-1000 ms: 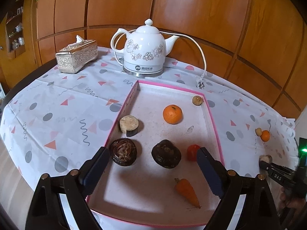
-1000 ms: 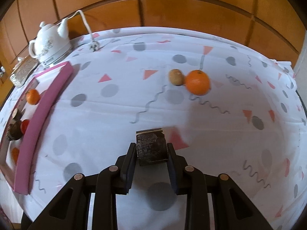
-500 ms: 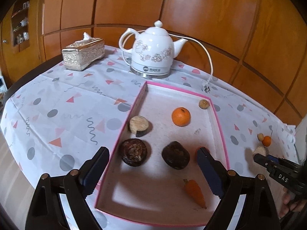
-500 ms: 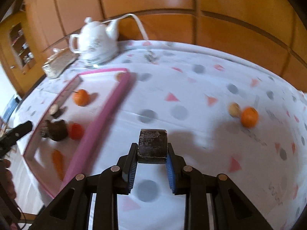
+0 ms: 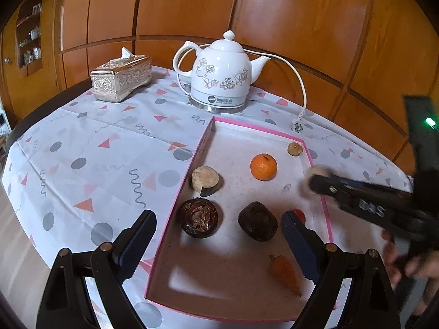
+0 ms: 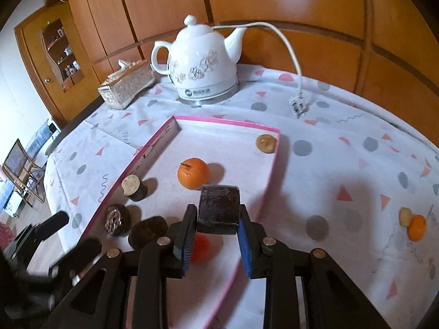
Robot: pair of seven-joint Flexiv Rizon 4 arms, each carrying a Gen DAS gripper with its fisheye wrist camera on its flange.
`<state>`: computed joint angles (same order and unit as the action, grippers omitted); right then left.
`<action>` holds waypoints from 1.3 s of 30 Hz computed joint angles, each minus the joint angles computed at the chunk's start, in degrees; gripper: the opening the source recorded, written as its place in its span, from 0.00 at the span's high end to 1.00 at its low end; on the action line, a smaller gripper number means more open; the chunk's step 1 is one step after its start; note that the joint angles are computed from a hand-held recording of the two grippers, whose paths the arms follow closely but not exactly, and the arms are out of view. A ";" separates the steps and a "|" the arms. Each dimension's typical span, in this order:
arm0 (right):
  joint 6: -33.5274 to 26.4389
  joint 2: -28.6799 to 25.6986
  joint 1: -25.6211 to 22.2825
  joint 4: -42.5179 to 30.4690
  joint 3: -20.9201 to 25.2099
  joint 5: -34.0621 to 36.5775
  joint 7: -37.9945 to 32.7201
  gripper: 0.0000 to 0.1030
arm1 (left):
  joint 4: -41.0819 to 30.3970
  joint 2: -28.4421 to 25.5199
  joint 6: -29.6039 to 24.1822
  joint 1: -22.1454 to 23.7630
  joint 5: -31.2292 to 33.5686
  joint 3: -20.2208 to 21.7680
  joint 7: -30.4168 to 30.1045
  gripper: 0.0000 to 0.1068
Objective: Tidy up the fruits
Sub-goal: 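Lower the dark cut cylinder into the pink tray and open the right tool, then move both tools toward the mandarin and the small tan ball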
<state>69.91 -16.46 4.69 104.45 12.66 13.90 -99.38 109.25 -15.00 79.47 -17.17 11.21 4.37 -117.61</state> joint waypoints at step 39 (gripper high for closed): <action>17.47 12.16 -3.09 26.95 -14.54 -51.93 52.30 0.62 | 0.12 1.15 0.52 -1.70 -0.57 -3.28 4.63 0.11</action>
<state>87.38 -4.29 1.60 131.40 -1.89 -38.03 -47.08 109.37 -13.85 79.99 -18.86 10.64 1.09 -112.98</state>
